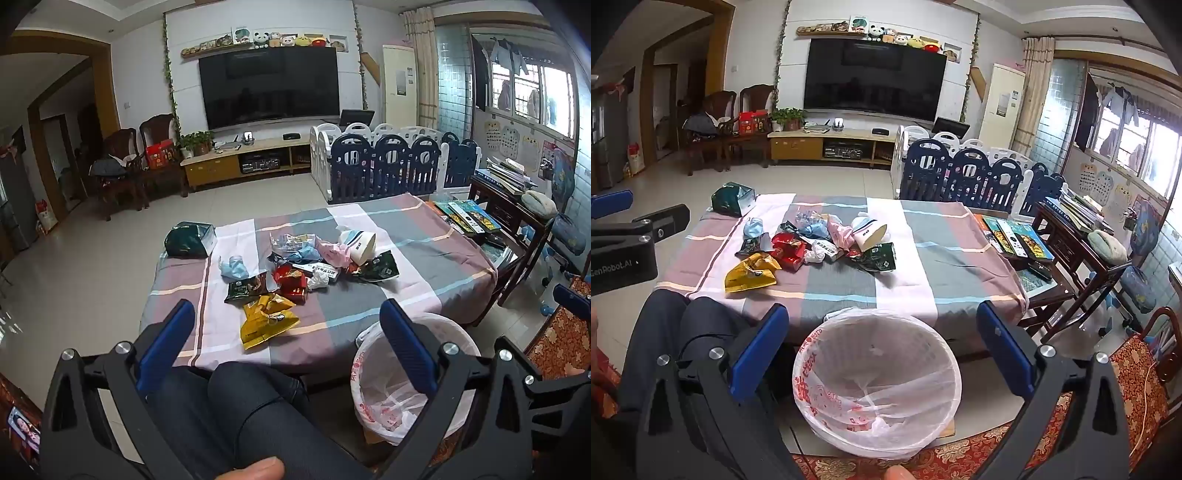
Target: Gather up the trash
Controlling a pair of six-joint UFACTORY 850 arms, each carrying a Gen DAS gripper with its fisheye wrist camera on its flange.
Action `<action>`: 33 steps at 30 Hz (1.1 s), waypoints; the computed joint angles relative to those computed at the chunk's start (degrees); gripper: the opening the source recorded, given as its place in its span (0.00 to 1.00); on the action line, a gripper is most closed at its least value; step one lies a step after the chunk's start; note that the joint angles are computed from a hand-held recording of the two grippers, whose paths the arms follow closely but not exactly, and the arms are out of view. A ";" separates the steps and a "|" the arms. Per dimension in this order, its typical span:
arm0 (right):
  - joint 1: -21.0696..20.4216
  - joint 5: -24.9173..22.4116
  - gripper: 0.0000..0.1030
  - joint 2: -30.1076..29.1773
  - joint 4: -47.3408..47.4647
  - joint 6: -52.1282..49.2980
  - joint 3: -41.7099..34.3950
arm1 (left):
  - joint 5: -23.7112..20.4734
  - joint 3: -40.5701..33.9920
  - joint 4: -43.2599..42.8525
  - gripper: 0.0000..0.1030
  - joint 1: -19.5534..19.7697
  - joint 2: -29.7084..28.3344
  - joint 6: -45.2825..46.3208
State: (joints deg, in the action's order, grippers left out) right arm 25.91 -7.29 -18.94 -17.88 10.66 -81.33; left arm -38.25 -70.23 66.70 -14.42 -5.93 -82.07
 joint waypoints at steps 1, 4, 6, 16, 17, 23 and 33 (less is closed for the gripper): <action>0.02 -0.06 0.97 -0.04 0.40 -0.39 -0.04 | 0.09 0.00 -0.12 0.97 0.02 0.01 0.07; 0.04 -0.24 0.97 -0.02 1.50 -1.55 -0.06 | 0.05 0.00 -0.10 0.97 -0.02 0.00 0.07; 0.01 -0.70 0.97 0.08 5.46 -5.58 -0.11 | 0.00 0.02 -0.09 0.97 -0.13 0.00 0.04; 0.14 -1.23 0.97 -0.12 7.74 -8.23 -0.31 | 0.69 0.61 0.51 0.97 0.12 -0.27 -0.76; 0.15 -1.25 0.97 -0.07 7.95 -8.45 -0.26 | 0.64 0.36 -0.61 0.97 0.27 -0.07 0.15; -0.04 -1.31 0.97 -0.08 9.78 -10.22 -0.24 | 0.71 0.25 -0.89 0.97 0.10 -0.41 0.21; 0.18 -1.66 0.97 -0.40 8.84 -9.14 -0.70 | 0.66 0.19 -1.04 0.97 0.13 -0.42 0.30</action>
State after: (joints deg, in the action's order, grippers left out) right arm 26.09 -8.95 -19.34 -9.04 1.52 -82.03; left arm -37.59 -70.04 65.66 -14.29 -6.35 -81.77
